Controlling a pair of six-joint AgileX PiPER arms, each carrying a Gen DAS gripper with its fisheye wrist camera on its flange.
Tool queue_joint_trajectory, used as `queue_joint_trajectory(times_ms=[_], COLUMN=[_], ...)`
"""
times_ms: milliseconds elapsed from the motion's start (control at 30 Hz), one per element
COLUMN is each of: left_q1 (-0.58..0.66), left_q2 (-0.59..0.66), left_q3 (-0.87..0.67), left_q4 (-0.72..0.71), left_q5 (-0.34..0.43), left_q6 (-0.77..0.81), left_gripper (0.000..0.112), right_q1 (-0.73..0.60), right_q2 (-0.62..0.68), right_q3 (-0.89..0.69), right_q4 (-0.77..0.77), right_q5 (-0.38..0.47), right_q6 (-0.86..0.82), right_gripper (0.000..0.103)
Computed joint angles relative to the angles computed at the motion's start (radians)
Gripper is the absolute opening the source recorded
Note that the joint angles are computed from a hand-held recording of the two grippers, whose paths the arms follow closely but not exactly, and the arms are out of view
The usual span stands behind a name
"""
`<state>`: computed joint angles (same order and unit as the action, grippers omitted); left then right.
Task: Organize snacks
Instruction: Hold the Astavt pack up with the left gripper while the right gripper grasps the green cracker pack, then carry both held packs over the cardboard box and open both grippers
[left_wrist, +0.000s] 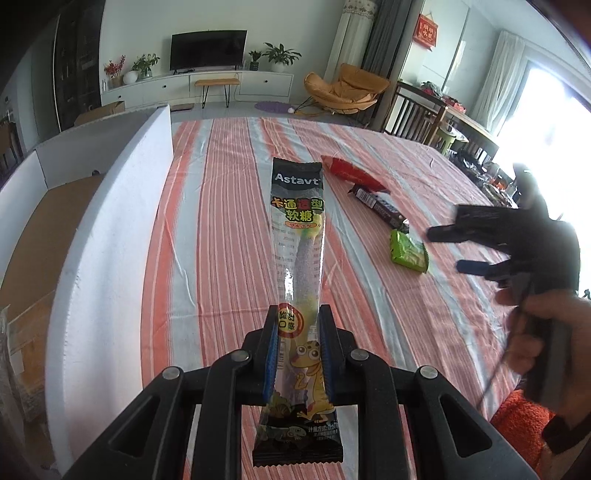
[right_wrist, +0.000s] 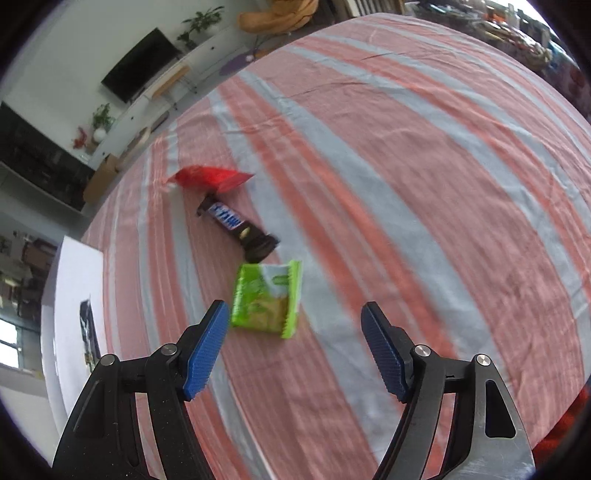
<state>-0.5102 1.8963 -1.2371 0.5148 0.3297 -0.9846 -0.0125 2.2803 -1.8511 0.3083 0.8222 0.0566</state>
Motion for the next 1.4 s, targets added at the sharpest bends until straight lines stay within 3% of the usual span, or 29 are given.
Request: queue_joint_trajectory(times_ms=[67, 200, 233, 300, 367, 467, 633, 800, 933, 1100, 1267, 1400], left_q1=[-0.006, -0.023, -0.027, -0.039, -0.042, -0.045, -0.056, -0.033, -0.006, 0.068, 0.232, 0.411], left_q2=[-0.026, -0.082, -0.093, -0.106, -0.113, -0.11, -0.145, -0.242, -0.365, -0.534, -0.651, -0.686], left_q3=[0.014, 0.057, 0.067, 0.081, 0.087, 0.077, 0.093, 0.144, 0.204, 0.273, 0.362, 0.45], left_q4=[0.024, 0.098, 0.123, 0.176, 0.173, 0.145, 0.151, 0.061, -0.022, -0.048, -0.016, -0.07], left_q5=[-0.001, -0.002, 0.0, 0.009, 0.009, 0.011, 0.003, -0.011, 0.012, 0.077, 0.138, 0.138], left_q6=[-0.025, -0.093, -0.114, -0.158, -0.155, -0.128, -0.135, -0.046, 0.046, 0.098, 0.116, 0.193], left_gripper=[0.019, 0.019, 0.019, 0.019, 0.019, 0.019, 0.019, 0.019, 0.019, 0.019, 0.019, 0.019], right_q1=[0.074, 0.15, 0.17, 0.188, 0.18, 0.15, 0.102, 0.033, 0.027, 0.136, 0.314, 0.464], right_q2=[0.045, 0.121, 0.133, 0.136, 0.132, 0.093, -0.05, -0.225, -0.335, -0.475, -0.567, -0.539], right_q3=[-0.053, -0.14, -0.156, -0.155, -0.149, -0.082, 0.137, 0.356, 0.436, 0.466, 0.444, 0.38], right_q4=[-0.151, -0.329, -0.398, -0.494, -0.484, -0.433, -0.363, -0.099, 0.155, 0.309, 0.373, 0.341], right_q5=[0.005, 0.004, 0.015, 0.022, 0.018, -0.021, -0.157, -0.267, -0.273, -0.237, -0.201, -0.188], right_q6=[0.155, 0.313, 0.35, 0.411, 0.382, 0.339, 0.261, 0.023, -0.194, -0.335, -0.404, -0.401], right_gripper=[0.076, 0.078, 0.074, 0.052, 0.052, 0.052, 0.052, 0.052, 0.052, 0.052, 0.052, 0.052])
